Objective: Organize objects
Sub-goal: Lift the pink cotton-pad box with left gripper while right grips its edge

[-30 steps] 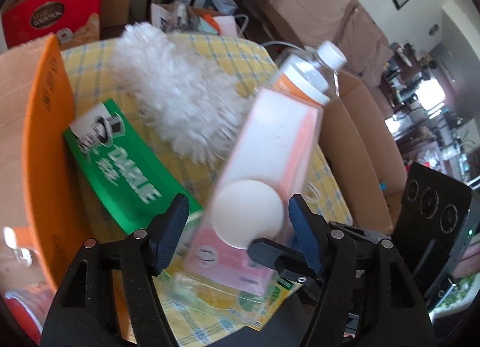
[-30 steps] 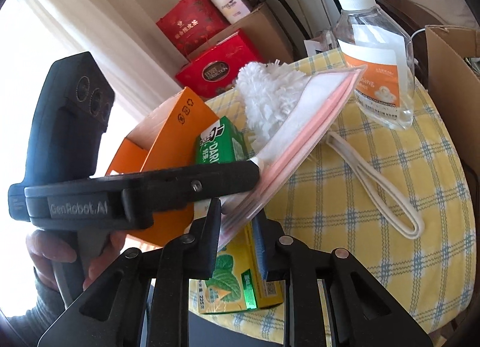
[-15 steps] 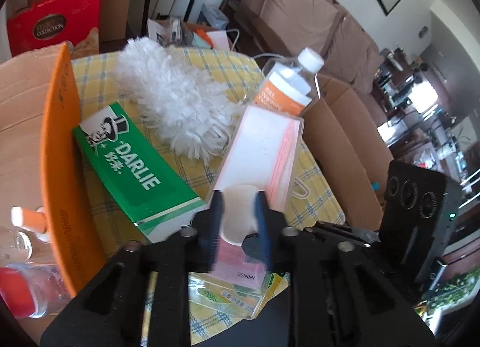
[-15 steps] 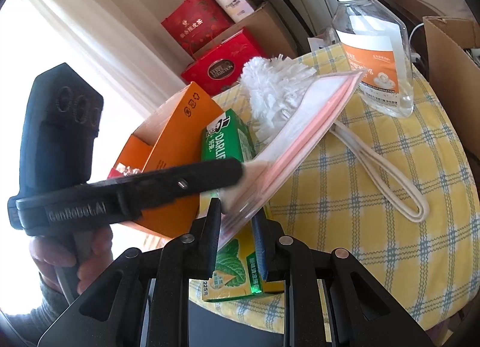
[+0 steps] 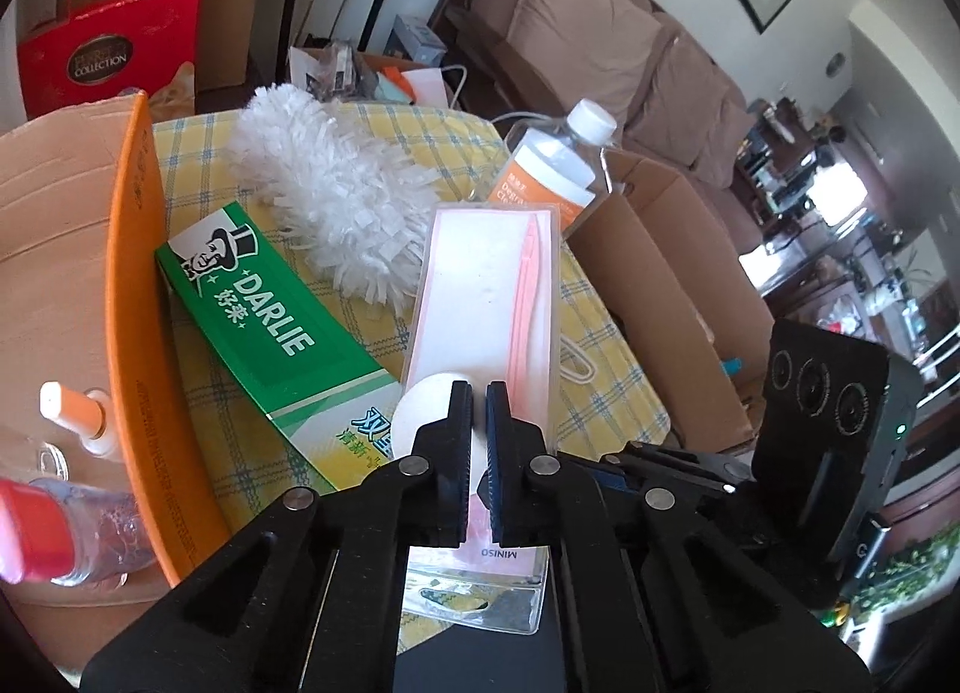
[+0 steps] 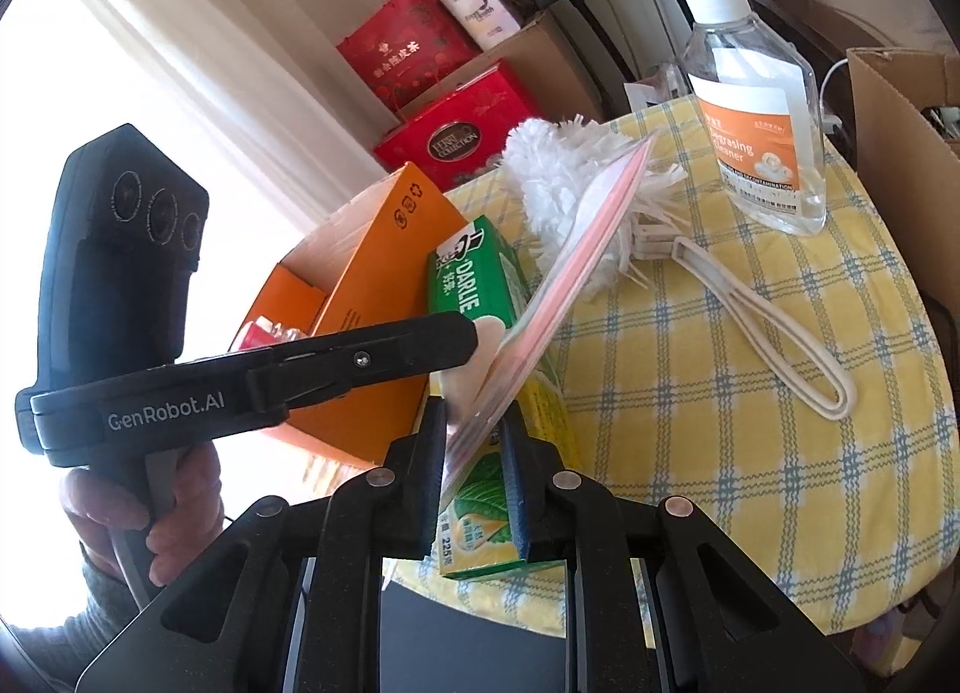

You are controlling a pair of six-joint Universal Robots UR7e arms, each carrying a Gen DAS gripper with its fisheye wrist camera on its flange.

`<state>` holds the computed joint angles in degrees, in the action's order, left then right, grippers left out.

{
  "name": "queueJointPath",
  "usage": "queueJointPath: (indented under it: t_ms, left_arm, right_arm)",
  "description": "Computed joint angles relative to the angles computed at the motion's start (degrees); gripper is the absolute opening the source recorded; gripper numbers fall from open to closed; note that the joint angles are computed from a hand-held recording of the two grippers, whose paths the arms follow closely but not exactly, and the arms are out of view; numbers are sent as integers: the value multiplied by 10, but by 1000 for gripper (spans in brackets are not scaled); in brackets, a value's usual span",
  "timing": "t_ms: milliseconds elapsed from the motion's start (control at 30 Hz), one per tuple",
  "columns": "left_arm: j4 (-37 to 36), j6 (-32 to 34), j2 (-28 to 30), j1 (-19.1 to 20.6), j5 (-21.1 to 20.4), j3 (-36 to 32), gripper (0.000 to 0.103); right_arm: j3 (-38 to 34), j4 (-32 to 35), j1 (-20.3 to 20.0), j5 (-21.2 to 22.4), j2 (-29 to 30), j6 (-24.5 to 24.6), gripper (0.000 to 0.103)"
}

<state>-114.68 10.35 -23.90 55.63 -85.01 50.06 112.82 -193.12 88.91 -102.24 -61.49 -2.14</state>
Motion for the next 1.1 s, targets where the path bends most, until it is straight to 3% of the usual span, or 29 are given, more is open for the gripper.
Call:
queueJointPath:
  t_ms: [333,633,967,1100]
  left_arm:
    - [-17,-17,-8,7,-4,-2,3]
    - [-53,-20,-45,9,-39,30,3]
    - [-112,-20,-111,16,-50,86,3]
    - [-121,-14,-130,21,-47,98,3]
  right_arm:
    - [13,-7,-5,2,-4,20,15]
    - [20,-19,-14,35,-16,47,9]
    - [-5,-16,22,-31,-12,23,6]
    - [-16,-17,33,-38,-10,17,6]
